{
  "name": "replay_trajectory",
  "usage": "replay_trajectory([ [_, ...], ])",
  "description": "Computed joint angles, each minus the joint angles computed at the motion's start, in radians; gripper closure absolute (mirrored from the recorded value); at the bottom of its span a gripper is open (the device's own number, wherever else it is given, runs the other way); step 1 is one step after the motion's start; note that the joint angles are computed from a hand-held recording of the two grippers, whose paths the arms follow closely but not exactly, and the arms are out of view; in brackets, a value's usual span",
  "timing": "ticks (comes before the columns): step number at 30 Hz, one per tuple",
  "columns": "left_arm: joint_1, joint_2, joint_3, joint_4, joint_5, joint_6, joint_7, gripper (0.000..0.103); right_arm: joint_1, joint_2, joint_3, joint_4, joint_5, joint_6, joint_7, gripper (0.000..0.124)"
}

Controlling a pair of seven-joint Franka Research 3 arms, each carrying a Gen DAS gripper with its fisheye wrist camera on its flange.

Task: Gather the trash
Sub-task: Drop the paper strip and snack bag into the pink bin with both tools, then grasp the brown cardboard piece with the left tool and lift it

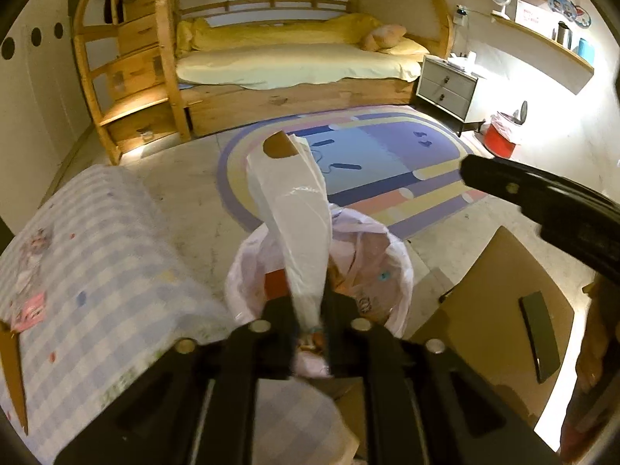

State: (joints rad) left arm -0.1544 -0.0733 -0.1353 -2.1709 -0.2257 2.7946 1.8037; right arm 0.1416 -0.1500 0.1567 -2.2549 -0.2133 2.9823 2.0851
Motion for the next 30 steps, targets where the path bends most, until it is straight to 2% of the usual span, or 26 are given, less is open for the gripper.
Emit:
replay_trajectory([
  [2, 0.003, 0.019, -0.004, 0.018, 0.007, 0.014, -0.022, 0.042, -0.01, 0.002, 0.003, 0.008, -0.015, -0.001, 0.019, 0.077],
  [5, 0.008, 0.011, 0.0, 0.015, -0.027, 0.022, -0.015, 0.041, -0.014, -0.011, 0.003, 0.002, -0.024, -0.003, 0.029, 0.076],
  [9, 0.022, -0.044, 0.007, -0.042, 0.041, 0.066, -0.066, 0.039, 0.0, -0.022, 0.003, 0.0, 0.002, -0.002, 0.008, 0.076],
  [11, 0.025, -0.079, 0.02, -0.08, 0.065, 0.093, -0.094, 0.035, 0.017, -0.027, -0.007, -0.007, 0.037, 0.005, -0.03, 0.076],
  [15, 0.04, -0.136, 0.046, -0.137, 0.115, 0.112, -0.168, 0.035, 0.091, -0.031, -0.03, -0.006, 0.164, 0.018, -0.163, 0.076],
  [18, 0.032, -0.184, 0.086, -0.182, 0.109, 0.119, -0.18, 0.034, 0.095, -0.032, 0.008, -0.003, 0.163, 0.035, -0.187, 0.076],
  [21, 0.055, -0.244, 0.104, -0.236, 0.146, 0.139, -0.226, 0.027, 0.137, -0.023, 0.007, 0.009, 0.212, 0.046, -0.244, 0.076],
  [24, 0.107, -0.298, 0.112, -0.282, 0.204, 0.138, -0.294, 0.025, 0.222, 0.004, -0.016, 0.049, 0.321, 0.034, -0.371, 0.076],
  [28, 0.155, -0.356, 0.154, -0.336, 0.262, 0.145, -0.324, 0.021, 0.25, 0.054, 0.011, 0.114, 0.346, 0.018, -0.409, 0.076],
  [30, 0.2, -0.38, 0.165, -0.357, 0.292, 0.141, -0.35, 0.02, 0.287, 0.097, 0.009, 0.164, 0.412, 0.009, -0.476, 0.076],
])
